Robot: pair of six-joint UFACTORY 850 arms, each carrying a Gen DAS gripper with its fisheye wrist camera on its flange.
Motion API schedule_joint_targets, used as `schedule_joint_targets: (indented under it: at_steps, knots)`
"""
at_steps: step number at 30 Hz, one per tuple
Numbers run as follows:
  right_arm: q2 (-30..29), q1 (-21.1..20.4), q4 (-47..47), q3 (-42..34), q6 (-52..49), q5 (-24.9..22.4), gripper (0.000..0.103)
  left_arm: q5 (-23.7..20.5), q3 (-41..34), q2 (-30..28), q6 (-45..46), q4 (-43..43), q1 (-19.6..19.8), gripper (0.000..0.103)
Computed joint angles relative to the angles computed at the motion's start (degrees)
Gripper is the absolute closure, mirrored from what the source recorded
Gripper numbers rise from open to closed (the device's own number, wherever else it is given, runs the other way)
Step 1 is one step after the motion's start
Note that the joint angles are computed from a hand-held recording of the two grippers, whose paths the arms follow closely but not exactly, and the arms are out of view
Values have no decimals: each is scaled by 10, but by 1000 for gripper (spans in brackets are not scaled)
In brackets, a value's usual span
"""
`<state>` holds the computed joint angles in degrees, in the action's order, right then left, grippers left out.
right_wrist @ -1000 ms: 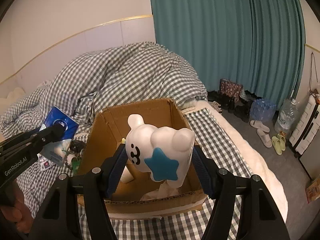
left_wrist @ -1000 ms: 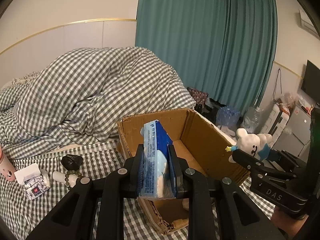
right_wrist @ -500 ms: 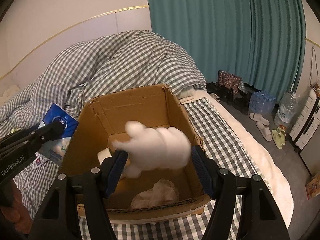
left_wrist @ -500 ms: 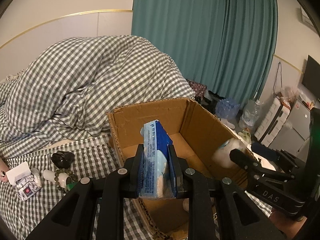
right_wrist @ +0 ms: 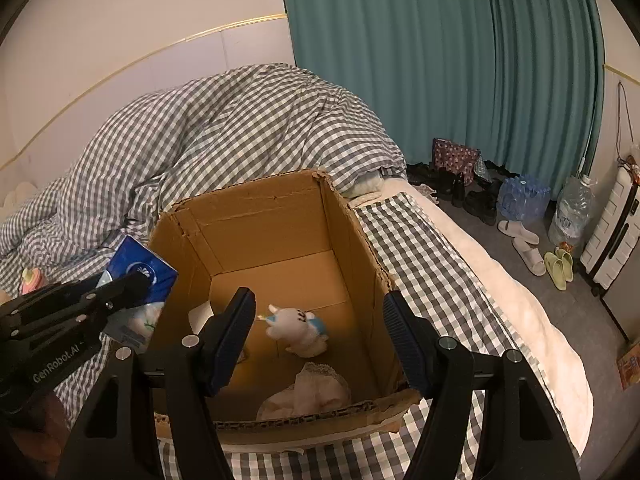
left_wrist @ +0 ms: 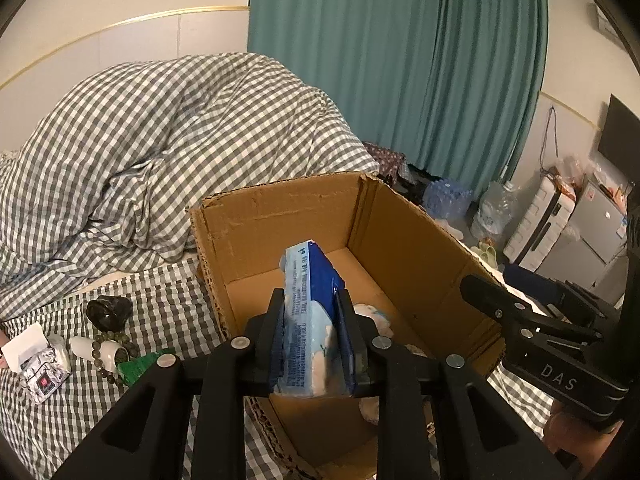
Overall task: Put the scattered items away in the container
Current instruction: 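Open the right gripper to drop the bear while the left gripper drops the blue tissue pack, then withdraw both grippers from the box toward the items on the bed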
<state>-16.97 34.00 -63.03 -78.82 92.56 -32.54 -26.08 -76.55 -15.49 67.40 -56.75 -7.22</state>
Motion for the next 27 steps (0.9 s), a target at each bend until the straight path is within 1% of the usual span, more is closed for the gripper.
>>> schedule_joint_targets:
  at_steps: [1, 2, 3, 4, 5, 7, 15, 18, 20, 22, 27]
  knots:
    - [1, 0, -1, 1, 1, 0, 37, 4, 2, 2, -2, 5, -2, 68]
    - [3, 1, -2, 4, 4, 0, 37, 6, 2, 3, -5, 9, -3, 55]
    - [4, 2, -5, 5, 8, -1, 37, 9, 5, 6, -2, 8, -3, 47]
    - [5, 3, -6, 5, 10, -2, 37, 11, 8, 10, 5, 0, -3, 35]
    - [6, 4, -8, 6, 14, -2, 37, 12, 11, 13, 18, -13, -2, 32]
    - [8, 6, -12, 8, 20, -4, 34, 12, 16, 21, 39, -35, 1, 32]
    - [24, 17, -24, 13, 36, -17, 34, 14, 26, 46, 40, -45, 11, 31]
    - [30, 24, -30, 12, 40, -26, 34, 13, 35, 63, 54, -61, 18, 27]
    - [35, 30, -37, 12, 45, -33, 32, 14, 40, 74, 60, -66, 23, 19]
    - [39, 39, -46, 9, 52, -43, 29, 17, 46, 86, 64, -69, 29, 15]
    - [42, 62, -60, -5, 58, -63, 26, 13, 62, 118, 87, -100, 55, 9]
